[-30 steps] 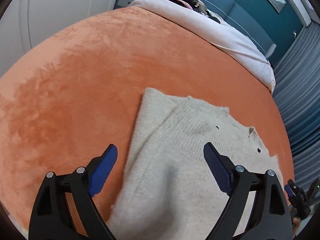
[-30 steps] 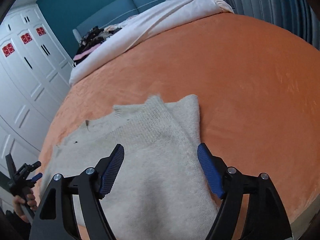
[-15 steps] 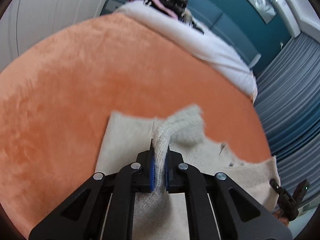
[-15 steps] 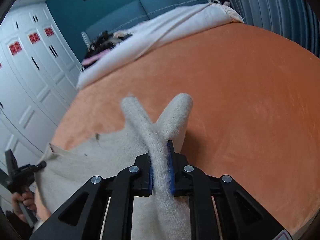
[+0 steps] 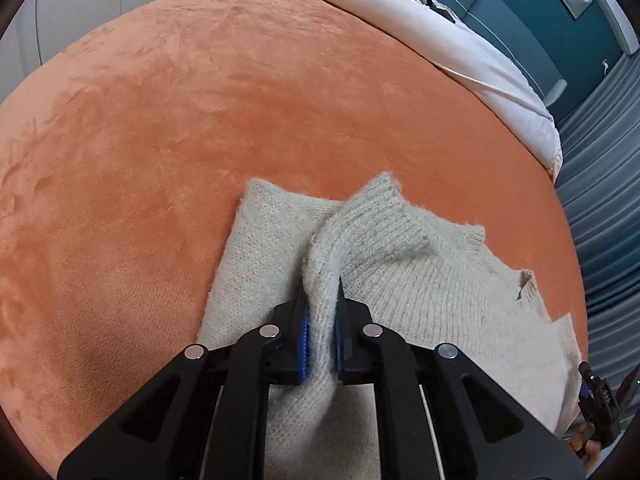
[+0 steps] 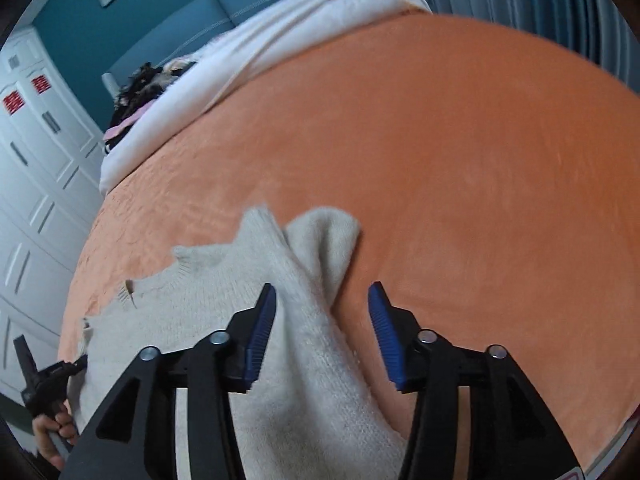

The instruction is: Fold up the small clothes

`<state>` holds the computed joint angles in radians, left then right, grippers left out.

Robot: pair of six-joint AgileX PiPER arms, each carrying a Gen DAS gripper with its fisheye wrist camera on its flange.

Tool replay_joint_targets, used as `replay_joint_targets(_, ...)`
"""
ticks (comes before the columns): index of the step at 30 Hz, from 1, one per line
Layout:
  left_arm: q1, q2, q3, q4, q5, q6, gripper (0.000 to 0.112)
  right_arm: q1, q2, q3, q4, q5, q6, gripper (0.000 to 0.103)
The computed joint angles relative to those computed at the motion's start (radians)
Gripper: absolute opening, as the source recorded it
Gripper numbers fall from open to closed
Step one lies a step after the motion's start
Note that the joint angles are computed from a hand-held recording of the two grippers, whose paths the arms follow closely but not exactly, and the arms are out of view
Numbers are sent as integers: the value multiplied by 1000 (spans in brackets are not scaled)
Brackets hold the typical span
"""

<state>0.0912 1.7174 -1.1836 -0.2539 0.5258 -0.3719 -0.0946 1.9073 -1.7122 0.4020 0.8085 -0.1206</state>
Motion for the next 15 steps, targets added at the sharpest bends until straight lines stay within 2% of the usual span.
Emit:
replay_joint_targets(1,4,7,-7,-10,2,6,10,6,6,-22,-8,9,-7,58)
replay_joint_targets(6,-27,4,-2,86,-6,-71,10,78,79,-116,-116,21,18,57)
replay_joint_targets(8,-33,1,2,105,-6,-74,10,106,72,-99,-128,19,-24,39)
replay_joint_targets(9,-31,-2,8,104,-9,-66,10,121,46,-66,-138,4,-59,13)
replay_joint_targets(10,-29,-2,14,97,-16,-54,10,152,15,-27,-178,-17,-80,9)
replay_joint_targets(13,-33,-4,36,108,-49,-54,10,213,-120,150,-118,-68,-250,8)
replay_joint_targets(15,-45,-9,53,146,-73,-93,10,250,-187,243,-136,-100,-292,7)
